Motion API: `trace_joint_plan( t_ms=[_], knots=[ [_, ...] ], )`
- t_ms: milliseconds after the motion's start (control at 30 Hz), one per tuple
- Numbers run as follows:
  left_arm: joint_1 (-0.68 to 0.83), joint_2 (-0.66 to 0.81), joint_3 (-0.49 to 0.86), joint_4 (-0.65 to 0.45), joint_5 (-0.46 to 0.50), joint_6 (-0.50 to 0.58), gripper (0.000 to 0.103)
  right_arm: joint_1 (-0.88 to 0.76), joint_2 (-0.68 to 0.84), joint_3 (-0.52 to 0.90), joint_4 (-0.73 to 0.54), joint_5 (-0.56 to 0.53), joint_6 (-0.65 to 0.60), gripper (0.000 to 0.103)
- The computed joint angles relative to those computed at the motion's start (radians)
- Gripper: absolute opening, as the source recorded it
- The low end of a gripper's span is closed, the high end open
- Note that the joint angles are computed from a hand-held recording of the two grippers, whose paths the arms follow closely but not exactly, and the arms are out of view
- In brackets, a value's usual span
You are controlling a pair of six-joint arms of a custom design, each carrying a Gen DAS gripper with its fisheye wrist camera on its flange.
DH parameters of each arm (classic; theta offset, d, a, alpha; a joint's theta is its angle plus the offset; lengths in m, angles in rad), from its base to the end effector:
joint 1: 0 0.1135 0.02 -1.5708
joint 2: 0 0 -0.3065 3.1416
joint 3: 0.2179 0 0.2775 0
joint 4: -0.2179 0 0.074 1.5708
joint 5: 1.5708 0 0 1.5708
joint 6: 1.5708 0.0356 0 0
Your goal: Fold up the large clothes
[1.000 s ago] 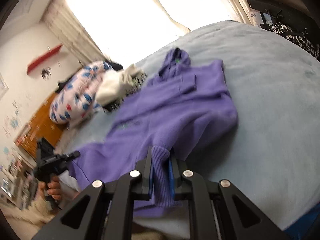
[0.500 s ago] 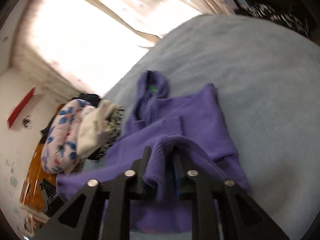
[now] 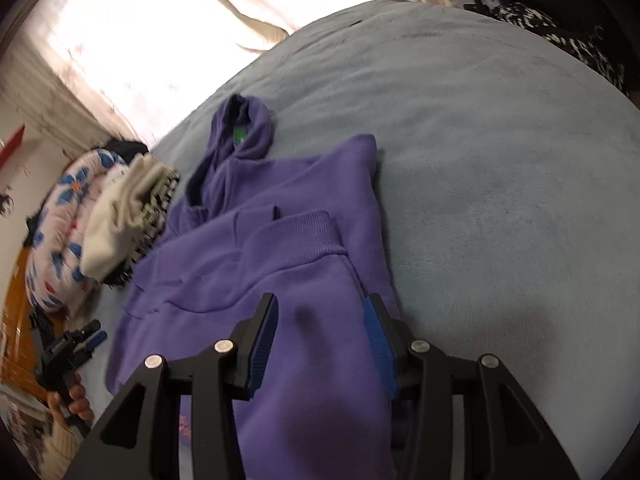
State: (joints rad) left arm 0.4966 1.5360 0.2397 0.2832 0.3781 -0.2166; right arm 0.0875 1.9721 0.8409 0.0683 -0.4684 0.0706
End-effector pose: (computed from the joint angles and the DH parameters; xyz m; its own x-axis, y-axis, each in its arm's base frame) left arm 0.1796 0.0824 0.0844 -0.6703 -0.5904 -0.4496 -0.4250 0.8020 -0.4196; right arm 0.3580 0.0475 0.0836 -0.8892 -0.0148 -0.4573 -0.2345 0.8729 0.4278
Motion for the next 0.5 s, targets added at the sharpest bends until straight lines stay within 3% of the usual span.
trace_joint_plan(
  t_ms=[267, 500],
  knots=[
    [-0.124, 0.195, 0.124, 0.013, -0.128, 0.036, 0.056, 0.044, 0.101, 0.124, -0.058, 0.042, -0.016, 0.045],
    [-0.229, 0.235, 0.142, 0.066, -0.229, 0.054, 0.053, 0.085, 0.084, 0.094, -0.01, 0.109, -0.089, 0.047]
  ],
)
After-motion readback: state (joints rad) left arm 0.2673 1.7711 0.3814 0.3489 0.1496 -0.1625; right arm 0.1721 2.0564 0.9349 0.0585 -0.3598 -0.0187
